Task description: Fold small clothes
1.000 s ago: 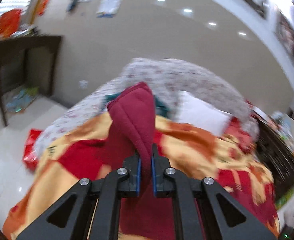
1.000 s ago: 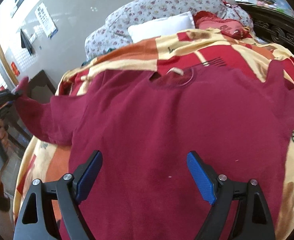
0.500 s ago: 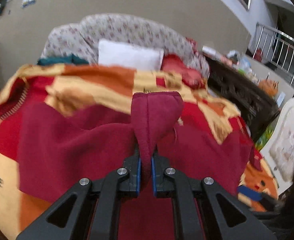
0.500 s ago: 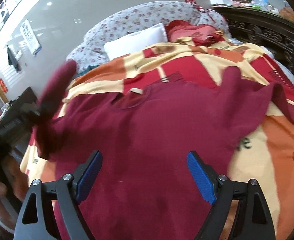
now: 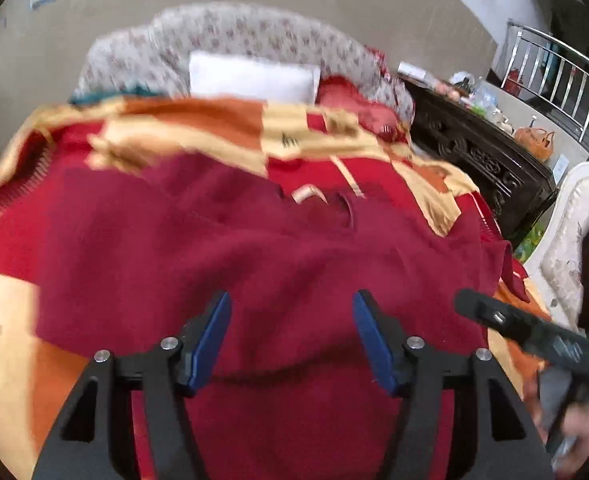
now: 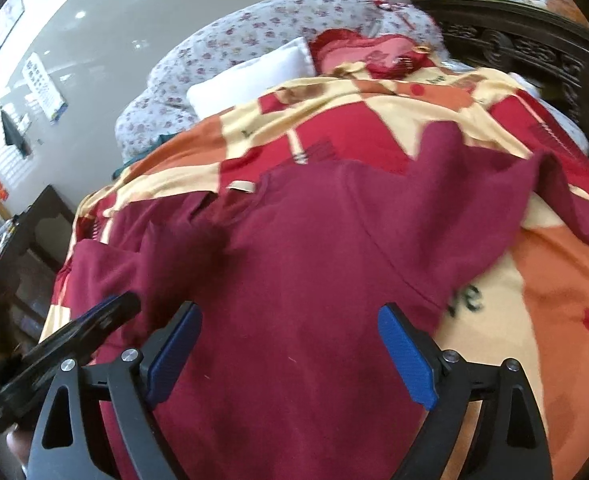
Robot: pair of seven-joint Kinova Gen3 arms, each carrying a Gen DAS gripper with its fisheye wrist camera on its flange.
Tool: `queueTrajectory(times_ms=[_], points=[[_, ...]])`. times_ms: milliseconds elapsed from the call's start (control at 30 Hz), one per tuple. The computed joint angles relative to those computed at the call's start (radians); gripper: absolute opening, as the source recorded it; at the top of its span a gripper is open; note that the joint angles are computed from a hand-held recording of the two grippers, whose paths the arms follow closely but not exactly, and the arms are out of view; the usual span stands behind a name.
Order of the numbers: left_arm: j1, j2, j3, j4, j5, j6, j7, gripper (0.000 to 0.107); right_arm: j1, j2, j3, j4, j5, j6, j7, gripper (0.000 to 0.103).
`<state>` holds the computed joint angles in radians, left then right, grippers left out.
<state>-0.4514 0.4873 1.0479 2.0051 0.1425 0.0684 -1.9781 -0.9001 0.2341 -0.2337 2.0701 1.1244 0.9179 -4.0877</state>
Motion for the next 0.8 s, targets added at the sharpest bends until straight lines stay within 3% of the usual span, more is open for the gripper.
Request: queueTrajectory(times_ms=[67, 167, 267, 400, 467, 567, 600, 633, 700, 800], points=[[-0.055, -0.038, 0.025, 0.052, 0.03, -0.071, -0.048, 0.063, 0.023, 0.011, 0.007, -0.02, 0.002, -0.043, 0.041, 0.093], [-0.03, -0.095, -0.056, 0.092, 0.15, -0.165, -0.147, 0.063, 0.031, 0.034, 0.018, -0.055, -0.021, -0.064, 0.097, 0.093], [-0.017, -0.083, -0.108, 0.087, 0.228, -0.189, -0.189, 0.063, 0.021, 0.059, 0.032, -0.075, -0.039, -0.051, 0.126, 0.093], [0.027, -0.075, -0.203, 0.057, 0.216, -0.157, -0.085, 0.063, 0.031, 0.112, 0.065, -0.125, -0.09, -0.037, 0.238, 0.093], [0.047, -0.071, -0.249, 0.037, 0.178, -0.122, -0.007, 0.063, 0.027, 0.153, 0.085, -0.163, -0.103, -0.008, 0.307, 0.088], [0.039, -0.061, -0.26, 0.032, 0.087, -0.106, 0.098, 0.063, 0.004, 0.205, 0.12, -0.219, -0.111, 0.058, 0.374, 0.067], [0.034, -0.057, -0.259, 0.033, 0.06, -0.108, 0.123, 0.063, -0.007, 0.21, 0.13, -0.22, -0.096, 0.063, 0.375, 0.049], [0.032, -0.058, -0.26, 0.036, 0.046, -0.112, 0.147, 0.063, -0.018, 0.207, 0.142, -0.219, -0.075, 0.052, 0.39, 0.017], [0.04, -0.067, -0.28, 0.03, 0.027, -0.107, 0.192, 0.063, -0.019, 0.195, 0.139, -0.215, -0.063, 0.052, 0.386, 0.012], [0.045, -0.09, -0.303, 0.031, 0.077, -0.125, 0.179, 0.063, -0.048, 0.123, 0.136, -0.149, 0.001, 0.066, 0.305, 0.01]])
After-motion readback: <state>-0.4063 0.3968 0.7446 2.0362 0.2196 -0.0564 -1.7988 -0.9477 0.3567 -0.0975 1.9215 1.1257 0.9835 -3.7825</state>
